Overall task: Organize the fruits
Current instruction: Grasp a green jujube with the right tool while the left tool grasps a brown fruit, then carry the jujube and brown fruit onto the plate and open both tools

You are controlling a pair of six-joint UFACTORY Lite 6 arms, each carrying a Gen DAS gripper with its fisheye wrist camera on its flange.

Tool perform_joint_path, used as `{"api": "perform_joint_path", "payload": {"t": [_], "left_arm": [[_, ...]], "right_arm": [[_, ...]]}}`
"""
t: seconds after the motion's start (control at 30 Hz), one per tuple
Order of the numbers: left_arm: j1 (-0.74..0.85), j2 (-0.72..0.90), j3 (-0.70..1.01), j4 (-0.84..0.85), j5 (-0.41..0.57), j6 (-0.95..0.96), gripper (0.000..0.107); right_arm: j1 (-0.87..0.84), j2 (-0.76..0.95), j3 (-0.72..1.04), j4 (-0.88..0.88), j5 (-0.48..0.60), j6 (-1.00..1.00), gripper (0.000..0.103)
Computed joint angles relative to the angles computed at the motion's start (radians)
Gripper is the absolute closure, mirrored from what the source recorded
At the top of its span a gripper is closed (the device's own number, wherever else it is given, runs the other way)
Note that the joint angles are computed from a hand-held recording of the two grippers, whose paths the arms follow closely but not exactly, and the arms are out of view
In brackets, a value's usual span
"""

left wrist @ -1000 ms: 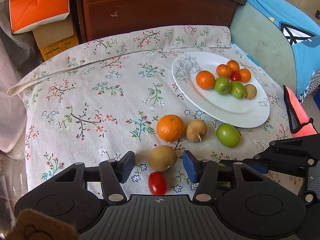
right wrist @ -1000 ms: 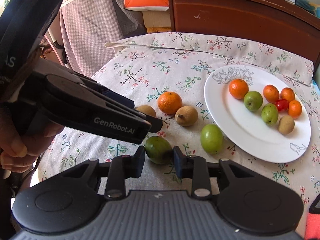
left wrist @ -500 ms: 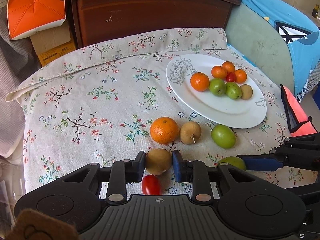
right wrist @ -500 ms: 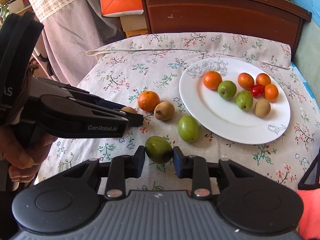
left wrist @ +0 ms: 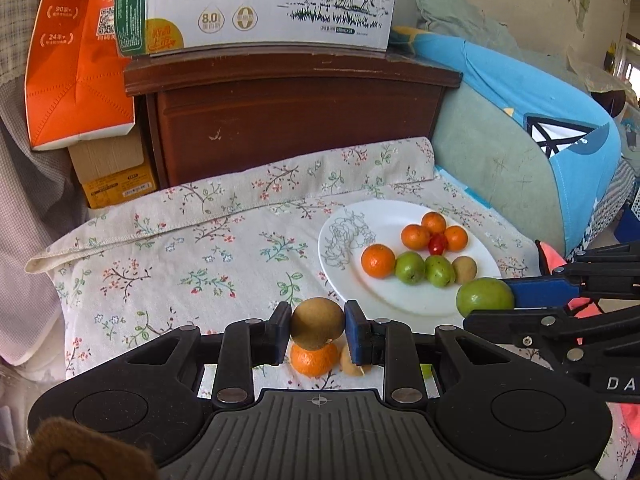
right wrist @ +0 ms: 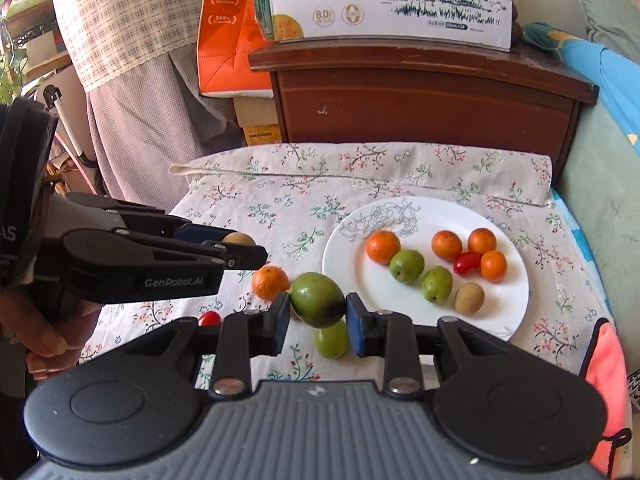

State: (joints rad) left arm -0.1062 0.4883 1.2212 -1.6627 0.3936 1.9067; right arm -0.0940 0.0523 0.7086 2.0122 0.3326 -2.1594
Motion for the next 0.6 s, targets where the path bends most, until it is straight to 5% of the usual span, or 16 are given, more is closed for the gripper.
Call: {"api": "perform_joint_path", "payload": {"t": [0.27, 0.6], "left_arm": [[-0.029, 0.052, 0.093, -0.017, 0.037, -0.010, 0.081], [-0.101, 0.187, 0.247, 0.126, 0.040, -0.159, 0.081]], "right_arm": [[-0.134, -0.027, 0.044, -0.061, 0.020, 0.011, 0.073], [-0.137, 0.141, 0.152, -0.019, -0.058, 0.039, 0.073]]}}
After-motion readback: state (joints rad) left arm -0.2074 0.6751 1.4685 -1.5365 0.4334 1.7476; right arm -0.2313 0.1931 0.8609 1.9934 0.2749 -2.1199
